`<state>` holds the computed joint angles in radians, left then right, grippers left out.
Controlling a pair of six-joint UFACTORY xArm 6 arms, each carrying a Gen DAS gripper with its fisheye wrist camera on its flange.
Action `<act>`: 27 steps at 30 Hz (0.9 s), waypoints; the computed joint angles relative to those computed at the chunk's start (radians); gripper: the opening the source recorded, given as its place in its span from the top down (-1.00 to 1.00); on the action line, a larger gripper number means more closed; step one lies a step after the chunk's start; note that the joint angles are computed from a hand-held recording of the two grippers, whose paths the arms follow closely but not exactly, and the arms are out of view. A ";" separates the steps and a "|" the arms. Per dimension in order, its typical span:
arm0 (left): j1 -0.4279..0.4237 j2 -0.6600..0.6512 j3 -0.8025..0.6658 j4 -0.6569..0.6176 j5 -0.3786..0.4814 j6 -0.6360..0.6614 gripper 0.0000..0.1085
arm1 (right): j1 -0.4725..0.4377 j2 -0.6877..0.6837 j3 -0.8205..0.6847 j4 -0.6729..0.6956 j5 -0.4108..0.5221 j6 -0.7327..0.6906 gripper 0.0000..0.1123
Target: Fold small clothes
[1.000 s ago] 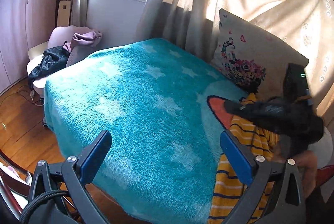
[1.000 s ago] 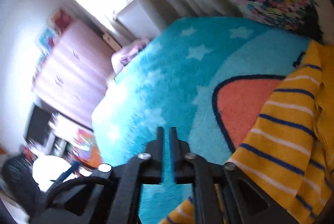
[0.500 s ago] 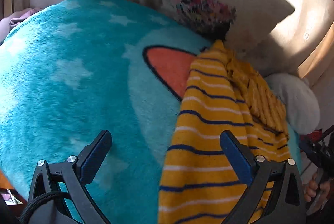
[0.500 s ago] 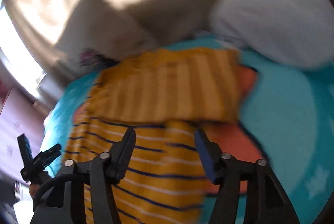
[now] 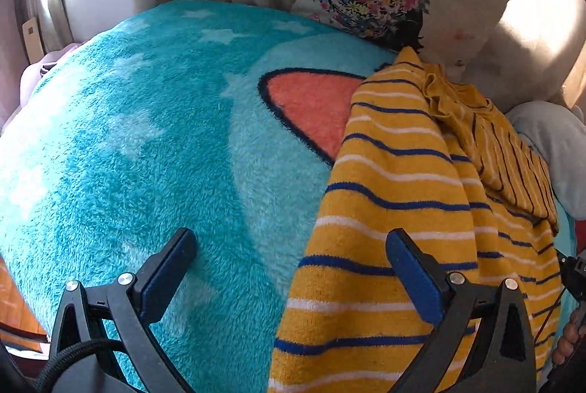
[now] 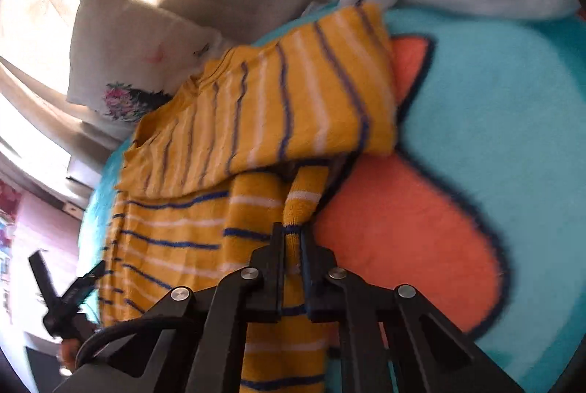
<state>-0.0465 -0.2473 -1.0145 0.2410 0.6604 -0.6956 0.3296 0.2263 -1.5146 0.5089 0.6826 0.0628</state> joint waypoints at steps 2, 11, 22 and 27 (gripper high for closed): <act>-0.005 0.024 -0.031 0.022 0.033 -0.007 -0.90 | -0.028 -0.020 0.009 -0.089 -0.010 0.066 0.88; -0.024 0.046 -0.049 0.139 0.067 -0.089 -0.90 | -0.048 0.032 -0.053 -0.326 0.015 0.235 0.88; 0.055 -0.131 0.099 0.093 -0.029 -0.156 -0.90 | 0.015 -0.179 0.037 -0.057 -0.048 -0.064 0.52; 0.084 -0.256 0.173 0.119 -0.029 -0.204 -0.90 | 0.145 -0.062 -0.149 0.233 0.188 -0.338 0.25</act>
